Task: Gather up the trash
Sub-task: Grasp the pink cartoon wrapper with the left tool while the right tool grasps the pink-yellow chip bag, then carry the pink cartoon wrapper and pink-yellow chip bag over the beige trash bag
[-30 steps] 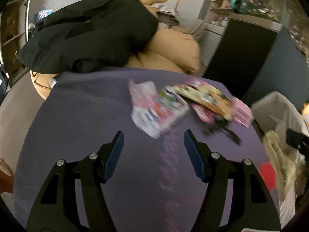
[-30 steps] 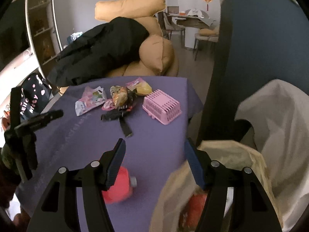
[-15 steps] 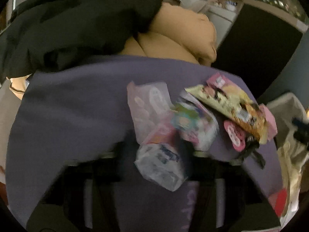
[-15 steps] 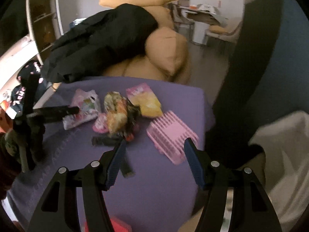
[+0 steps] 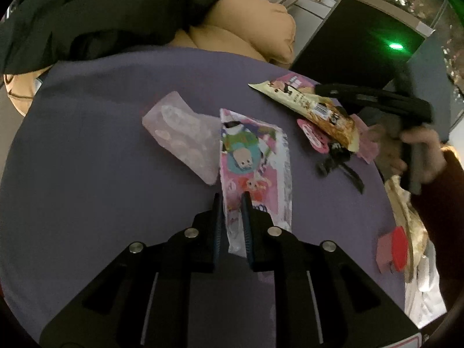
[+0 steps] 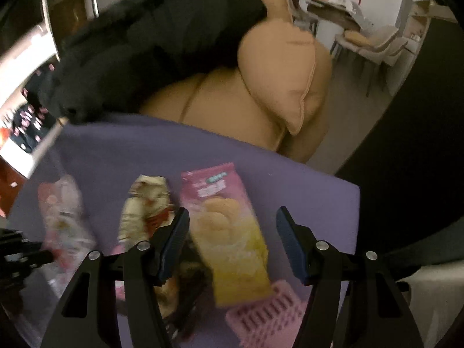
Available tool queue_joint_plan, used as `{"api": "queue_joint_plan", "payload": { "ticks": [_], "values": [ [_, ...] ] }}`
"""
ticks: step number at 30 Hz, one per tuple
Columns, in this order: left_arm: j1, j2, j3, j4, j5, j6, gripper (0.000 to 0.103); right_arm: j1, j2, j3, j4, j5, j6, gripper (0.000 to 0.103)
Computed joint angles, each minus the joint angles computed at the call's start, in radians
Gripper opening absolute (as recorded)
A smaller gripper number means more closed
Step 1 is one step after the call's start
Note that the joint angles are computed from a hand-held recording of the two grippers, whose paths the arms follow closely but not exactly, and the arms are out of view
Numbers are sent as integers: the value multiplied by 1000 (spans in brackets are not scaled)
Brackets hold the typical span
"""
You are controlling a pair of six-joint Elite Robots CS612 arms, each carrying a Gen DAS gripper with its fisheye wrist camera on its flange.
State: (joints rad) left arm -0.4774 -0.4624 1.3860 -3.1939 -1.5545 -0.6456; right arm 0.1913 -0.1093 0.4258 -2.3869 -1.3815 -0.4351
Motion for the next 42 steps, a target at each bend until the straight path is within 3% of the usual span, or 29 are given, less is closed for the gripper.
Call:
{"api": "queue_joint_plan", "payload": {
  "ticks": [3,4,6,8,10,18,21,25,27,30,35,42],
  "values": [
    [0,-4,20,-36,-19,-6,13,-1,62,-130,138,-6,21,56],
    [-2,-6,27,-45,-8,-9,14,-4,62,-127,152,4,24,47],
    [-6,-10,37,-62,12,-18,26,-6,27,-52,107,14,4,37],
    [-6,-12,44,-83,23,-27,31,-10,-9,19,75,34,-13,19],
    [-5,-13,48,-98,29,-41,33,-18,-50,104,18,76,-1,8],
    [-17,-11,32,-74,110,-79,34,-54,-223,450,-327,211,128,8],
    [-27,-8,15,-32,168,-89,35,-64,-270,540,-399,239,132,8],
    [-36,-6,-4,28,175,-98,34,-80,-326,651,-483,277,129,8],
    [-42,-7,-12,52,173,-87,15,-89,-350,705,-541,280,126,8],
    [-59,-13,-11,67,189,-74,9,-103,-377,767,-595,294,131,8],
    [-92,-46,23,9,228,-32,5,-127,-422,866,-710,287,129,8],
    [-141,-103,70,-100,300,3,4,-175,-492,1016,-906,339,146,8]
  ]
}}
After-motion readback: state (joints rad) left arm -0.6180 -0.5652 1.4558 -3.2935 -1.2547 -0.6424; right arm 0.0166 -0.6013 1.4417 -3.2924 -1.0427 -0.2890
